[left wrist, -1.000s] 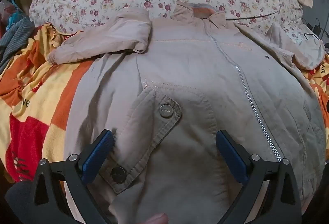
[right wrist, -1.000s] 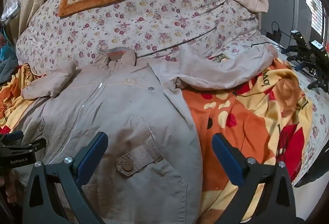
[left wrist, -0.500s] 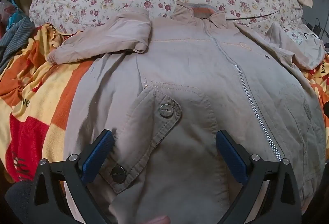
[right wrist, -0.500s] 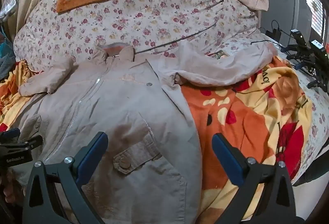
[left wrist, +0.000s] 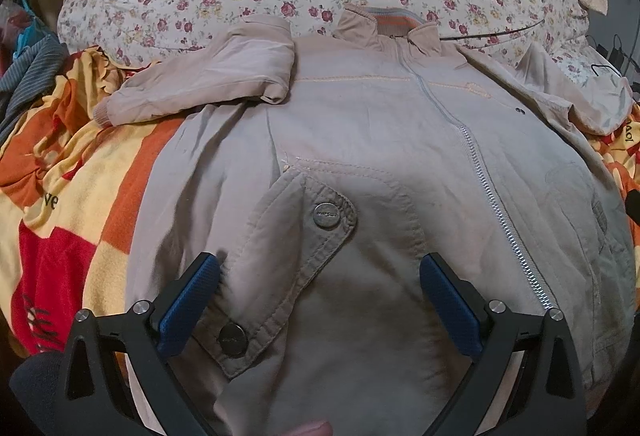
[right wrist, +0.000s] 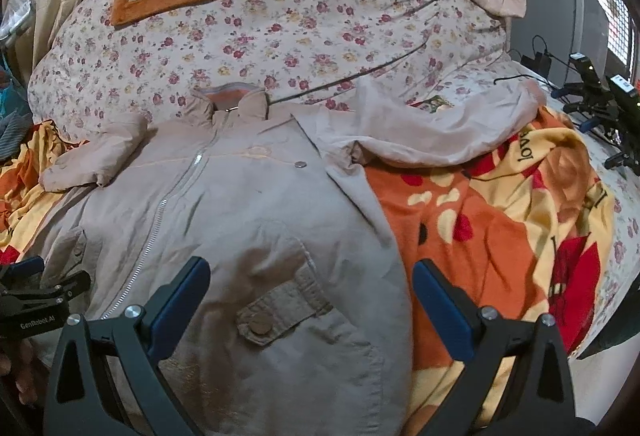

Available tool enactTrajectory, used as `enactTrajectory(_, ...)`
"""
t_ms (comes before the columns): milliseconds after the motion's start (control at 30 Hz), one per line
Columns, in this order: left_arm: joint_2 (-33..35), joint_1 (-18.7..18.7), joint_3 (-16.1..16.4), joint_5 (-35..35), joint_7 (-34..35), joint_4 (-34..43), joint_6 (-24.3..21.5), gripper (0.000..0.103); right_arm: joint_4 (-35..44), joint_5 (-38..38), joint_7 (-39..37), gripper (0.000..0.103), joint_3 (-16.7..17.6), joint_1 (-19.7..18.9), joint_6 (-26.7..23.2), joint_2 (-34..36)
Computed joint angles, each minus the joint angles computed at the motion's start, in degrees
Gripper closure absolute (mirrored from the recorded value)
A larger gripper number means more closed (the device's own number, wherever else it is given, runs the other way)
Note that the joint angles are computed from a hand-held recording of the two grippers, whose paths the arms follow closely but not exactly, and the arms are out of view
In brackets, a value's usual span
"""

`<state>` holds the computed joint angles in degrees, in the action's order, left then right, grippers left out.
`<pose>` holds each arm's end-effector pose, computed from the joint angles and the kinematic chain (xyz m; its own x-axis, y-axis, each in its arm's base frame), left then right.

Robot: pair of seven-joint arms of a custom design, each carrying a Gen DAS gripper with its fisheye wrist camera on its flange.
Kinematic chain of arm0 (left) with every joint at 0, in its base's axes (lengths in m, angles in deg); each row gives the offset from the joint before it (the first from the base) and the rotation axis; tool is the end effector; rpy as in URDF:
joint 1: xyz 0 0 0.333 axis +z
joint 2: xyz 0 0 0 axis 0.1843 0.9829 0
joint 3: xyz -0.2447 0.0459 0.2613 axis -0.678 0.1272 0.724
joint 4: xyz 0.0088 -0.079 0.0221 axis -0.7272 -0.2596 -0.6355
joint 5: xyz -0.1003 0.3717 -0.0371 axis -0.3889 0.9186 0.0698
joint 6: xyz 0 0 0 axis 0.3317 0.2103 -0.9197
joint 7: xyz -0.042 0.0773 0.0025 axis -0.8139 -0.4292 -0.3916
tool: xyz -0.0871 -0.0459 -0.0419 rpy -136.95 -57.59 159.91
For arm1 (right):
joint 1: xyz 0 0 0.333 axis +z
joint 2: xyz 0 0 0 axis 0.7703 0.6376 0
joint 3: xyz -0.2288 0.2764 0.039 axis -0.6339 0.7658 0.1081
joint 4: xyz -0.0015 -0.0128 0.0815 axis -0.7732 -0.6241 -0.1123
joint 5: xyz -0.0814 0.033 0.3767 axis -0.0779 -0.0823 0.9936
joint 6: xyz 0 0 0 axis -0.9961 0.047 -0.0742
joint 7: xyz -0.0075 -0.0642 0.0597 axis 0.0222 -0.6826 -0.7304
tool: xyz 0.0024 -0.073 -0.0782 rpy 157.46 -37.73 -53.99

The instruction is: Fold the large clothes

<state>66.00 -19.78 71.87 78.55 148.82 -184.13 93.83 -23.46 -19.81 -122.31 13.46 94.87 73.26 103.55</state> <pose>0.5759 -0.2902 0.3529 -0.4279 -0.9034 -0.0282 -0.7255 0.3620 -0.5854 0.4343 0.4696 0.3803 -0.4546 -0.8907 -0.0064 -0.5960 0.3095 -0.7409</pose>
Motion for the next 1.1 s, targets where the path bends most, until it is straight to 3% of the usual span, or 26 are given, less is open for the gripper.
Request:
enactTrajectory(267,-0.45,1.74,-2.23,-1.9,1.5,-0.82,1.74,0.011,-0.01,-5.7,4.6,0.0,-0.64,1.04,1.55,-0.28)
enactTrajectory(433,-0.68,7.3,-8.59,-6.1,6.4,-2.26,7.58,0.009,0.87,-7.13,4.09,0.0,-0.22,1.25,0.48,-0.02)
enactTrajectory(467,-0.52,10.18,-11.75,-6.79,7.68,-2.38,8.69,0.009,1.46,-6.63,3.14,0.0,-0.11,1.39,-0.5,0.36)
enactTrajectory(633,0.25,14.04,-16.27,-10.3,11.43,-0.76,4.8,0.009,1.29,-4.82,1.8,0.0,-0.04,0.96,-0.04,0.21)
enactTrajectory(800,1.1,11.29,-13.44,-12.27,12.15,1.2,-1.11,0.009,-0.25,-4.95,2.67,0.0,-0.06,0.29,2.81,-0.55)
enactTrajectory(1100,1.73,3.78,-4.98,-6.72,6.03,1.88,-3.6,0.008,-0.66,-4.16,4.05,0.001,0.01,-0.25,3.82,-0.86)
